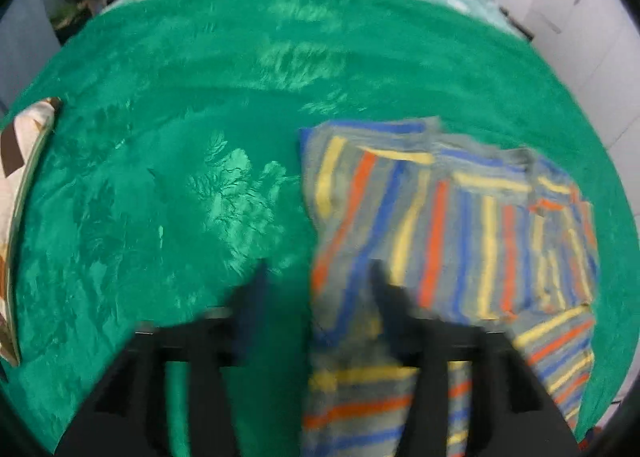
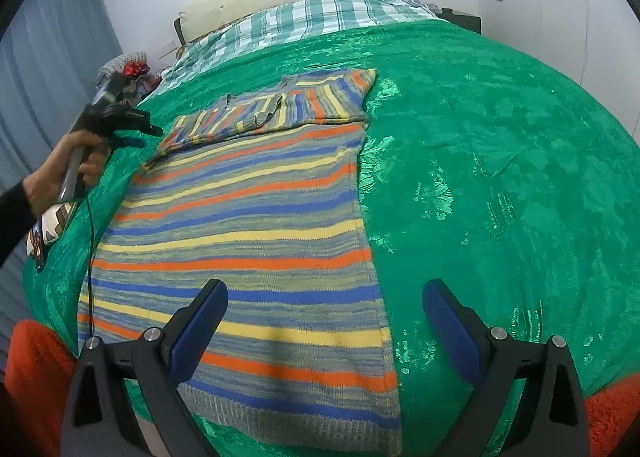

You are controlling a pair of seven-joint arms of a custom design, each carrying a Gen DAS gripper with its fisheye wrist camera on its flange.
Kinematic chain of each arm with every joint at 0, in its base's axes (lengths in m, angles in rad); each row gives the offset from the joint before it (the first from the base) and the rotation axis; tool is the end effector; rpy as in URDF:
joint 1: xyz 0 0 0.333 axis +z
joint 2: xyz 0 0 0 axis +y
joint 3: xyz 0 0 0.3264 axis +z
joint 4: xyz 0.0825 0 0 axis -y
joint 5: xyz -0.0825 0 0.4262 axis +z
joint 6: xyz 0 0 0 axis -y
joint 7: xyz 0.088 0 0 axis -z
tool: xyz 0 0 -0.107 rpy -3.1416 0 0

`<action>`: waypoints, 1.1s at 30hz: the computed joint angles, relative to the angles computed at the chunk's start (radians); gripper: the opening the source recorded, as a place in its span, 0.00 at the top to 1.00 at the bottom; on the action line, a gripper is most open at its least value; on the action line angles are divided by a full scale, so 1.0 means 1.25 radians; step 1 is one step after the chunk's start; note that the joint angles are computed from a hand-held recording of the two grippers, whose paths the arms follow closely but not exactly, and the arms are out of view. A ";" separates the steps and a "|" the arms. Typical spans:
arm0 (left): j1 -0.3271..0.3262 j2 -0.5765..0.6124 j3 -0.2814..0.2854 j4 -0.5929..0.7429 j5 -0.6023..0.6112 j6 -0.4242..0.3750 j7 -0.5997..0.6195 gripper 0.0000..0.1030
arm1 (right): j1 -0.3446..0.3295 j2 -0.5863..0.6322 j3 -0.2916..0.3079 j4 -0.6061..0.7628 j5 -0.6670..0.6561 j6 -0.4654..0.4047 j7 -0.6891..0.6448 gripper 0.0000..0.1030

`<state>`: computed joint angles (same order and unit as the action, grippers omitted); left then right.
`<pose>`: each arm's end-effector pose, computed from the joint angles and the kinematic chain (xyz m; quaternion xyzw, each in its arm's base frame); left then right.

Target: Fold small clothes

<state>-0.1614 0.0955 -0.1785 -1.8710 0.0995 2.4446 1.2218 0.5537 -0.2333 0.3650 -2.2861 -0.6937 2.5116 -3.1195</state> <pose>0.6285 -0.2184 0.5084 -0.6703 0.7023 -0.2011 0.1302 0.3232 0.4433 0.4775 -0.5987 0.7186 -0.1734 0.3084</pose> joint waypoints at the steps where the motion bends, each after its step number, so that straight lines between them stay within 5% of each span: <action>1: -0.004 -0.023 -0.005 -0.041 -0.001 0.029 0.000 0.24 | 0.000 0.001 -0.001 0.001 0.000 0.002 0.001 0.06; 4: -0.039 0.001 -0.001 -0.055 0.143 -0.056 -0.043 0.34 | -0.001 0.002 0.001 0.007 -0.008 -0.007 -0.001 0.06; 9: -0.012 -0.098 -0.003 -0.141 0.063 -0.001 -0.062 0.32 | 0.006 -0.011 0.014 0.014 -0.028 -0.076 -0.002 0.06; 16: -0.025 -0.383 -0.005 -0.384 -0.032 0.112 0.009 0.15 | 0.008 -0.012 0.024 0.034 -0.076 -0.140 0.038 0.06; 25: -0.093 -0.668 -0.043 -0.630 -0.116 0.101 -0.046 0.14 | 0.030 -0.021 0.031 0.039 -0.095 -0.180 0.041 0.06; 33: -0.116 -0.705 -0.077 -0.686 -0.087 0.087 -0.097 0.12 | 0.042 -0.037 0.034 0.027 -0.085 -0.212 0.040 0.06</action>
